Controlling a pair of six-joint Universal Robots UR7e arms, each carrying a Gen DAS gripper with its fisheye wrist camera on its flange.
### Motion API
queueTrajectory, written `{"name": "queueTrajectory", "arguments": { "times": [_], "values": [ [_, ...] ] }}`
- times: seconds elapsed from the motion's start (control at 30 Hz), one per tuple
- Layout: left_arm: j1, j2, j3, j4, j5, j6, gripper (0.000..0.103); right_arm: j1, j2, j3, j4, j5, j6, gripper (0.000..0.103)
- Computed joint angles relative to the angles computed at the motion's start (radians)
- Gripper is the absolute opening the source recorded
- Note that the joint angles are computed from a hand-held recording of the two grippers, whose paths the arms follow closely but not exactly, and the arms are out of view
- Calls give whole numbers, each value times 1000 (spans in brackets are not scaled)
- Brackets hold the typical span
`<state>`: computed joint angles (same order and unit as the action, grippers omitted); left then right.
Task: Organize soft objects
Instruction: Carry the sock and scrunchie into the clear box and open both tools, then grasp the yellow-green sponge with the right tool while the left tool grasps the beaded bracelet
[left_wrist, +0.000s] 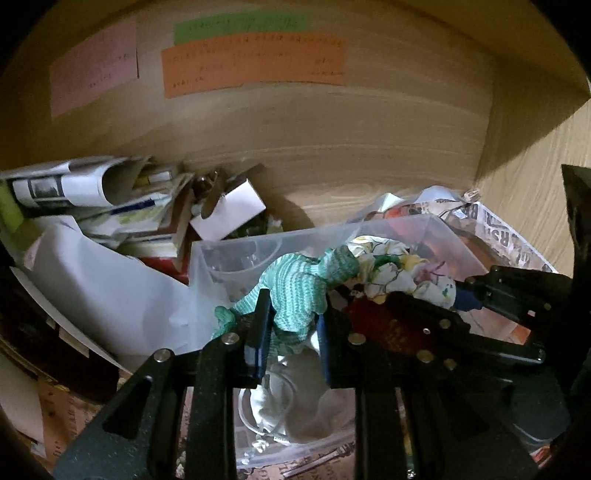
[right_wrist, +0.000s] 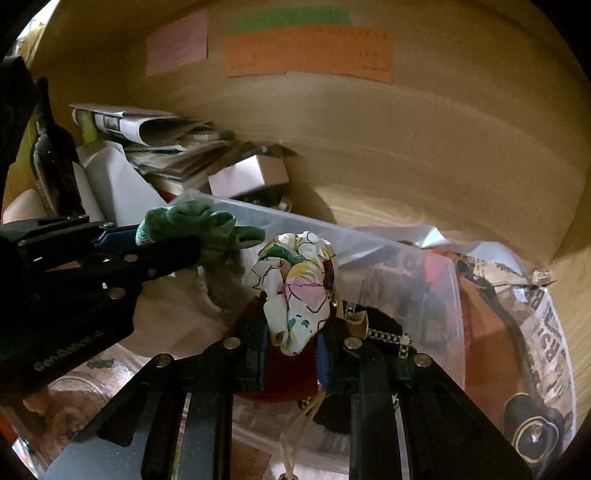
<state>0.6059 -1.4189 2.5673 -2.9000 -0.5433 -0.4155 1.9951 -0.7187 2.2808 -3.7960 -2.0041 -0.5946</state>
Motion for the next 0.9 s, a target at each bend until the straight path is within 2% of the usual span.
{"name": "queueTrajectory", "arguments": {
  "times": [0.07,0.13,0.23,0.43,0.53,0.7,0.77,0.9],
  "values": [
    [7,-10,-2,9,-13,-6,30,-6,-11,3,22,10,13,27],
    [6,-20,-1,25,-20,-21,37,-5,-13,3,22,11,19,39],
    [-5,-52,11,54,-24,-51,44,-2,-25,15,12,22,24,50],
    [-67,-149,47,108,-19,-99,57,8,-64,59,-43,52,20,65],
    [-125,-221,69,179,7,-140,62,17,-81,82,-71,62,8,65],
    [-240,-369,102,391,52,-265,71,36,-110,133,-123,73,-12,66],
    [-295,-439,112,525,72,-346,76,40,-119,153,-142,79,-17,67],
    [-382,-564,116,797,76,-511,87,53,-122,203,-205,91,-25,77]
  ]
}}
